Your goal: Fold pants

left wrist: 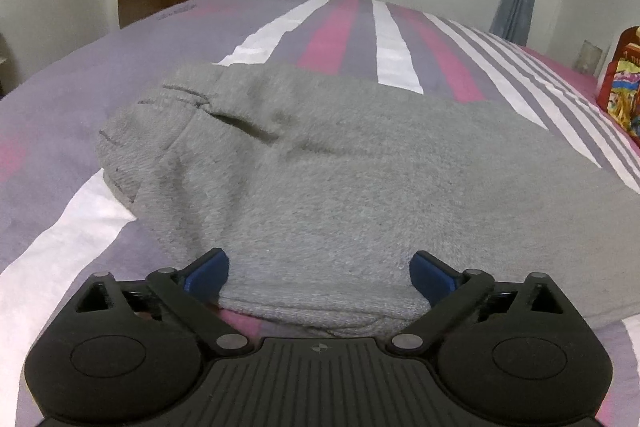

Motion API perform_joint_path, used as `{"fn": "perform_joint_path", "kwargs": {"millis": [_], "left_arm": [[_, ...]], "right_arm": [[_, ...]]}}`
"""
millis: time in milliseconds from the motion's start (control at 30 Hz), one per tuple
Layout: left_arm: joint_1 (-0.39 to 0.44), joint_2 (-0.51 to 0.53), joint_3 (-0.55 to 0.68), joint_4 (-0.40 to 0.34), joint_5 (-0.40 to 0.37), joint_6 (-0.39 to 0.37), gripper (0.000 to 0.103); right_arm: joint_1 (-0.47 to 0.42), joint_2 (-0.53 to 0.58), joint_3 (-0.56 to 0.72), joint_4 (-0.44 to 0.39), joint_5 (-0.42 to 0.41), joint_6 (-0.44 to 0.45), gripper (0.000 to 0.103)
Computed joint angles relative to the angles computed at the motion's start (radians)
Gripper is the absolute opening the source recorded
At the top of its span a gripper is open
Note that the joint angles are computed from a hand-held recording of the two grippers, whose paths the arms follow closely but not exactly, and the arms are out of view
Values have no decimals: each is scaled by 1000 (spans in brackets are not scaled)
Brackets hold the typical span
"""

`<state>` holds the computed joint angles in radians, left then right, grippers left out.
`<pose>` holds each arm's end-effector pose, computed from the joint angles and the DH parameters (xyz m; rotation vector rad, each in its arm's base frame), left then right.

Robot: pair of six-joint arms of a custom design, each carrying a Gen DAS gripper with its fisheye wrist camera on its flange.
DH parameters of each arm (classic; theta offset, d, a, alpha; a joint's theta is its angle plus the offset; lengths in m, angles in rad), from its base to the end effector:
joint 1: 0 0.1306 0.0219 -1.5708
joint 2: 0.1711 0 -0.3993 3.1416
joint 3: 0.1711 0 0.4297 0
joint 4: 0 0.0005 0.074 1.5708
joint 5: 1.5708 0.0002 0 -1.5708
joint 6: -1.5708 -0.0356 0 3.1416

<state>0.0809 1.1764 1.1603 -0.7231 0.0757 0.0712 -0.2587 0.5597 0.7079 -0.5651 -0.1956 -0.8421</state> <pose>0.4427 0.0327 0.4392 -0.1369 2.3047 -0.0825 0.2424 -0.0575 0.4163 0.9468 1.7895 0.5680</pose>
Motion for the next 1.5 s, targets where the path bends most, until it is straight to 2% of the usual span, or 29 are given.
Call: {"fn": "perform_joint_path", "kwargs": {"millis": [133,300,433,500,533,567,600,700,800,833,867,967,1033,1133,1167,1200,1233,1267,1300,1400,1500], "left_arm": [[-13,-7,-17,30,-29,0,103],[-19,-34,-58,90,-46,9,103],[-12,-41,-46,76,-38,0,103],[-14,-72,-70,136,-82,11,103],[-24,-73,-66,130,-146,4,103],[-30,-48,-39,73,-195,-8,103],[-20,-20,-11,11,-171,-2,103],[55,18,25,-53,3,131,103],[60,17,21,-49,3,114,103],[59,11,12,-38,-1,108,103],[60,7,5,-28,0,106,103],[63,-2,-12,-6,8,109,103],[65,-8,-24,5,11,106,103],[67,-8,-26,9,18,100,103],[68,-9,-29,12,19,97,103],[67,-7,-29,15,19,92,103],[67,-7,-30,16,20,89,103],[68,-8,-31,17,21,89,103],[69,-8,-30,17,22,88,103],[69,-15,-42,35,23,87,103],[70,-24,-52,45,25,89,103]], "right_arm": [[-5,43,24,13,-38,11,37],[0,49,22,20,-46,13,38],[-31,66,30,15,-99,11,38],[-51,70,32,13,-134,-4,39],[-62,72,31,16,-158,-16,39],[-72,74,30,16,-174,-24,39],[-80,76,29,18,-189,-30,39],[-80,71,21,26,-185,-56,39],[-70,64,18,26,-165,-68,37],[-71,61,15,27,-167,-66,32],[-71,62,19,12,-158,-59,22],[-74,54,24,-13,-152,-40,12],[-63,35,29,-3,-142,-9,12],[-61,-18,8,77,-149,-13,11],[-61,-30,-3,96,-143,10,11],[-53,-20,0,66,-105,55,11],[-56,23,16,-14,-77,61,11],[-73,47,13,-43,-103,35,9],[-74,39,2,-22,-102,29,9],[-48,37,14,-45,-64,32,11],[-81,48,29,-76,-114,16,10]]}}
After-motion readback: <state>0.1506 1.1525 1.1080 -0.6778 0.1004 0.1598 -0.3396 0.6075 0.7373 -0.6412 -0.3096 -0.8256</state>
